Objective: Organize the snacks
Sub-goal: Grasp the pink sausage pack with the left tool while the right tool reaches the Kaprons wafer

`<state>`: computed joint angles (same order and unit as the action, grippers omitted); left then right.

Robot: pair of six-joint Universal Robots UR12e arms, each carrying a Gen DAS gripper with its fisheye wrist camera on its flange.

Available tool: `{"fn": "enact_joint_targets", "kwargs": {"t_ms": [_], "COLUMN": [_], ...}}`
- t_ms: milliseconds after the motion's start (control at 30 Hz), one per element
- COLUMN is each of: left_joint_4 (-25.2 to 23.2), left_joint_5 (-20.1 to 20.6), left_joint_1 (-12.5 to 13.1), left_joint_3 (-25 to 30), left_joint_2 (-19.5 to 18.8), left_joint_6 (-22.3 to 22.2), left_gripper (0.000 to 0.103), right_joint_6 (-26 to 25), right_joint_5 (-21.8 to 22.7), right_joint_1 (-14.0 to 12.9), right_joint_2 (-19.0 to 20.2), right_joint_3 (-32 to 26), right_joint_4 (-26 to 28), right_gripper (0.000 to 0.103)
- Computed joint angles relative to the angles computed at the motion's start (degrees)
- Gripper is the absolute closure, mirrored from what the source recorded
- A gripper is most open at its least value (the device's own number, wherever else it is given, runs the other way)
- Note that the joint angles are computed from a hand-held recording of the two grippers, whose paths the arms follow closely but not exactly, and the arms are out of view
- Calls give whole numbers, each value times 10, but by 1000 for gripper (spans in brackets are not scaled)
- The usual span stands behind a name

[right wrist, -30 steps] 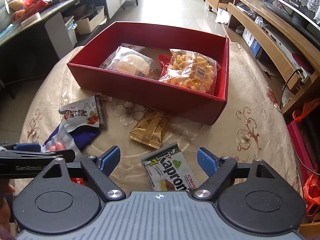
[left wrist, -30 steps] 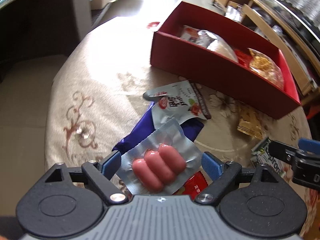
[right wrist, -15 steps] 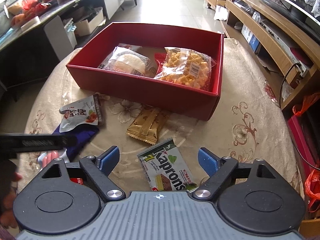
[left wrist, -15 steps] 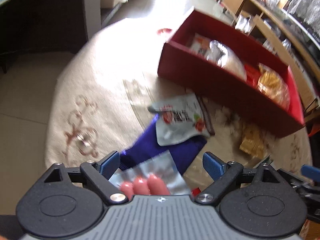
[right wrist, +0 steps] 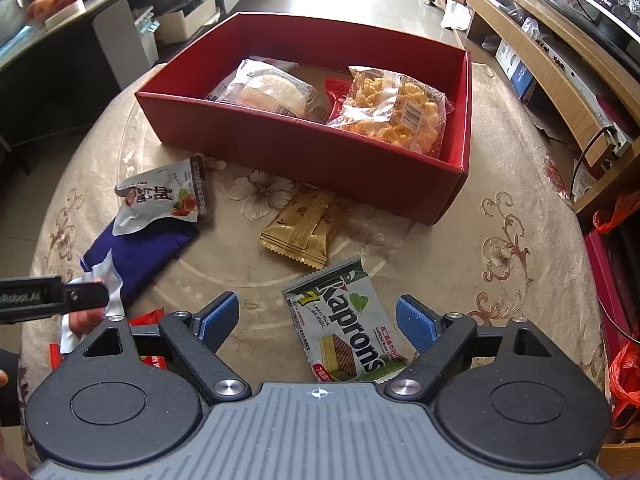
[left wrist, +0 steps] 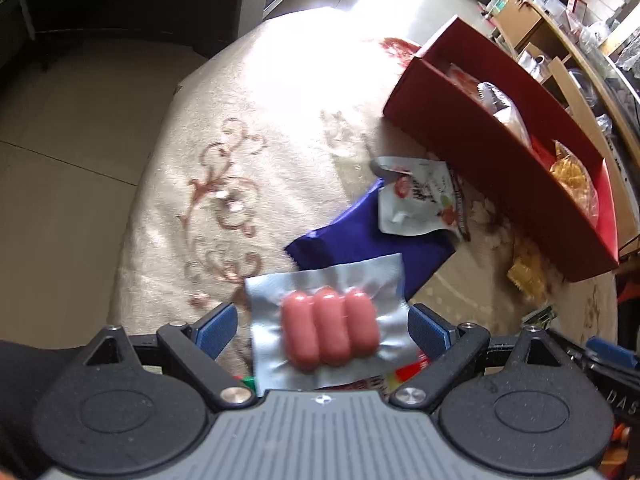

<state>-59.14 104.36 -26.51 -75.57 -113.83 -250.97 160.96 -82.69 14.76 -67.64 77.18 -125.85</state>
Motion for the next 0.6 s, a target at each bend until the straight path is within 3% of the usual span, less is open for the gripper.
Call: {"fn": "enact_joint_targets", "kwargs": {"t_ms": [267,367,433,600], "left_joint_4": [-54,-43,-34,-13], "left_joint_5": [40,46,46,29], "left_joint_1": [-9,-12,-13,-9], "left_joint_3": [45,41,40,22], "left_joint_2": [-33,-30,-29,-17], "left_joint_6": [11,22,48,68], "left_gripper": [16,23,33,33], "right_joint_6": [-4,-3,-1,2], "right_joint_5": [-8,-16,-19,-27], "right_joint_1": [0,1,0,-1], "right_joint_2": [4,7,9,12], "right_joint_3": [-2,-4,-6,-7], "right_joint_4": [6,11,15,29], "right_gripper": [13,13,13,13]}}
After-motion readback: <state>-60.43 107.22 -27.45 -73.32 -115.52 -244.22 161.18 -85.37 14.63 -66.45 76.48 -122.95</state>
